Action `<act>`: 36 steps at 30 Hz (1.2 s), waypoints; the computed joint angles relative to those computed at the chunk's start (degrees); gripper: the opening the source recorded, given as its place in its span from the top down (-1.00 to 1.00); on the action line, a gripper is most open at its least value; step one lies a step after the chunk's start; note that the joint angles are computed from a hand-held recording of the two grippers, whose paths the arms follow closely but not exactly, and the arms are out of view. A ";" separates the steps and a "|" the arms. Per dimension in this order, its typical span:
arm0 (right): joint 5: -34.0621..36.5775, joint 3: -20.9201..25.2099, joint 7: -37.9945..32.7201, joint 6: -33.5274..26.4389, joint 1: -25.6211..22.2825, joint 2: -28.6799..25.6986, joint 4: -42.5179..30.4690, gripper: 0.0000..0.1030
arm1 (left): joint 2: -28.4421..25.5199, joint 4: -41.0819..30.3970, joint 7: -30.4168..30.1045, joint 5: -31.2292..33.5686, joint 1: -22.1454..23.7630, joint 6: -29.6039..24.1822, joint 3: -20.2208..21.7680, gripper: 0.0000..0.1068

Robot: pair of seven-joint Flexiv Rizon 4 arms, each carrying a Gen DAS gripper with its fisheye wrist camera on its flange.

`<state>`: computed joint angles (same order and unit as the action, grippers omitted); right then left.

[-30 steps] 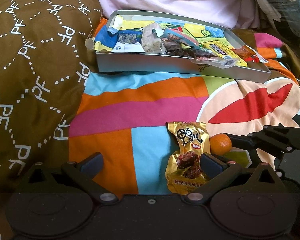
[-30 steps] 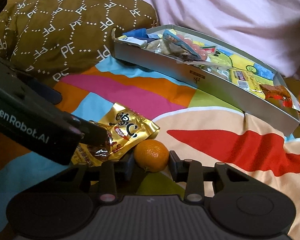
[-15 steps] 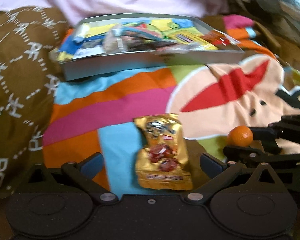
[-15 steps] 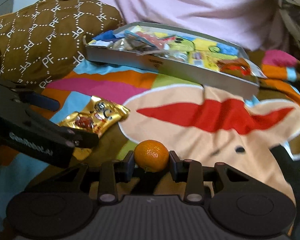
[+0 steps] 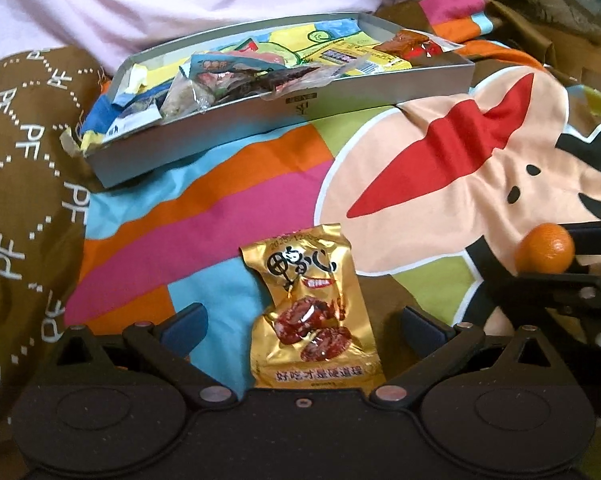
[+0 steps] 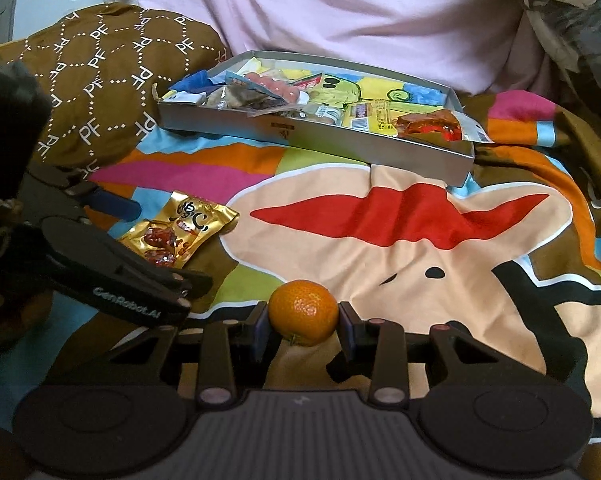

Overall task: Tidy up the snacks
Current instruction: 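Carry gold pouch with left gripper while right gripper carries orange to tray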

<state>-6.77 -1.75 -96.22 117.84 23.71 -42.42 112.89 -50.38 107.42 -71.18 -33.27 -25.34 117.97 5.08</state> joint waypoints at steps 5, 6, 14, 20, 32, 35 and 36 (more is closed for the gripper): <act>0.37 0.01 -0.11 0.46 -0.02 0.18 0.59 0.22 | -1.08 -0.80 0.71 -3.18 -2.38 1.19 2.25 -0.70; 0.60 -0.04 -0.10 0.69 0.06 0.19 0.69 0.22 | -1.13 -0.77 0.84 -3.69 -2.46 1.49 2.21 -0.67; 0.74 -0.01 -0.43 0.97 0.22 0.02 0.91 0.22 | -0.84 -0.03 4.11 -4.77 -2.57 3.06 1.16 -0.02; 1.22 -0.28 -0.99 1.40 0.75 0.01 1.27 0.22 | 0.57 1.00 2.31 -3.01 0.61 2.79 -1.86 0.13; 3.31 -1.80 -2.32 1.45 2.81 -0.37 1.01 0.22 | 2.89 2.77 -7.62 6.01 7.63 2.09 -6.67 0.21; 3.74 -1.90 -2.33 1.34 2.97 -0.46 0.81 0.22 | 3.07 2.87 -9.24 7.01 7.39 2.88 -6.00 0.21; 3.89 -1.96 -2.33 1.34 3.05 -0.50 0.78 0.22 | 3.06 2.81 -9.57 7.14 7.23 3.19 -5.71 0.21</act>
<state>-2.89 -3.71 -98.55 119.18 26.76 -42.92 113.67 -47.31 110.23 -80.75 -26.14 -18.11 121.17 -0.63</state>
